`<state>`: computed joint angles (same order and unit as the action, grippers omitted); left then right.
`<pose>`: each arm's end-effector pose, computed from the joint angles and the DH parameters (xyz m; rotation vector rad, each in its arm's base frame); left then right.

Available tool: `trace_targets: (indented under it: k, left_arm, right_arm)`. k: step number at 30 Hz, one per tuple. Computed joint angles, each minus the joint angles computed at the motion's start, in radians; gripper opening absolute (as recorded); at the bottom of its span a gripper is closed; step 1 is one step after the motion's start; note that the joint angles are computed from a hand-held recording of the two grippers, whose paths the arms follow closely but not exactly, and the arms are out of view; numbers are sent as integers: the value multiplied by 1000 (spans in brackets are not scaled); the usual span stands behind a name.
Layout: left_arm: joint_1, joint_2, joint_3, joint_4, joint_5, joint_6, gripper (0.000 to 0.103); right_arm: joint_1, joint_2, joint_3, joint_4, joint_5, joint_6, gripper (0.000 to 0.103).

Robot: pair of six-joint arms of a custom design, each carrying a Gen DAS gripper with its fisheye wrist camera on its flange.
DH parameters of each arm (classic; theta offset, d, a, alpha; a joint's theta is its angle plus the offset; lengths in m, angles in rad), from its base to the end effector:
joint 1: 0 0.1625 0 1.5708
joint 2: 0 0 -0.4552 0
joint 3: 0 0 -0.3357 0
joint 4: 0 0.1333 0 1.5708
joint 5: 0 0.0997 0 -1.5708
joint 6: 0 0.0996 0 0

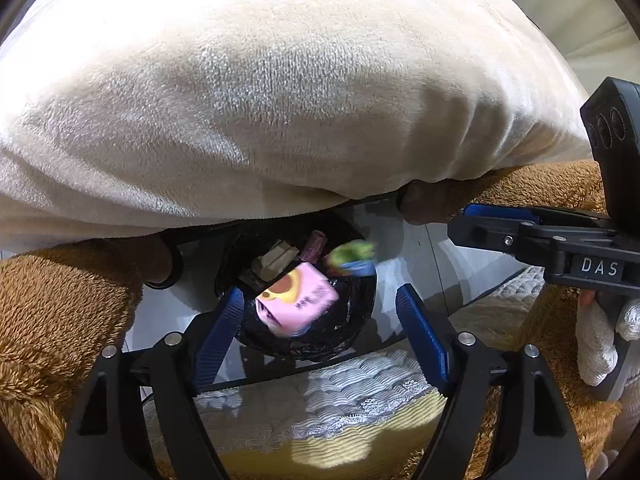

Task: Collect trash
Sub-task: 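Open left tool while right tool opens, dropping box and snack bag into the bin, then move both open tools back over the tissues and bags on the bed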

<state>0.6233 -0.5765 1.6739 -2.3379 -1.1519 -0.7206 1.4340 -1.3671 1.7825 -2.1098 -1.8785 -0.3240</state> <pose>-0.3853 -0.4911 -0.0066 0.3885 2.5903 -0.1190 0.0326 -0.5192 0.3909 0.2361 -2.8036 0.0699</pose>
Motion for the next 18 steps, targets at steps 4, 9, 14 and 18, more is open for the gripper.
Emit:
trace_targets:
  k: [4, 9, 14, 18]
  left_arm:
    - [-1, -5, 3, -6, 14, -5, 77]
    - [-13, -22, 25, -46, 45, -20, 77]
    - [-38, -41, 54, -130, 100, -6, 77]
    - [-56, -69, 107, -246, 137, 14, 77]
  right_arm:
    - [4, -6, 3, -8, -2, -13, 44]
    - [19, -25, 26, -63, -12, -57, 44]
    - [28, -65, 55, -145, 30, -135, 44]
    - [27, -108, 72, -209, 100, -196, 44]
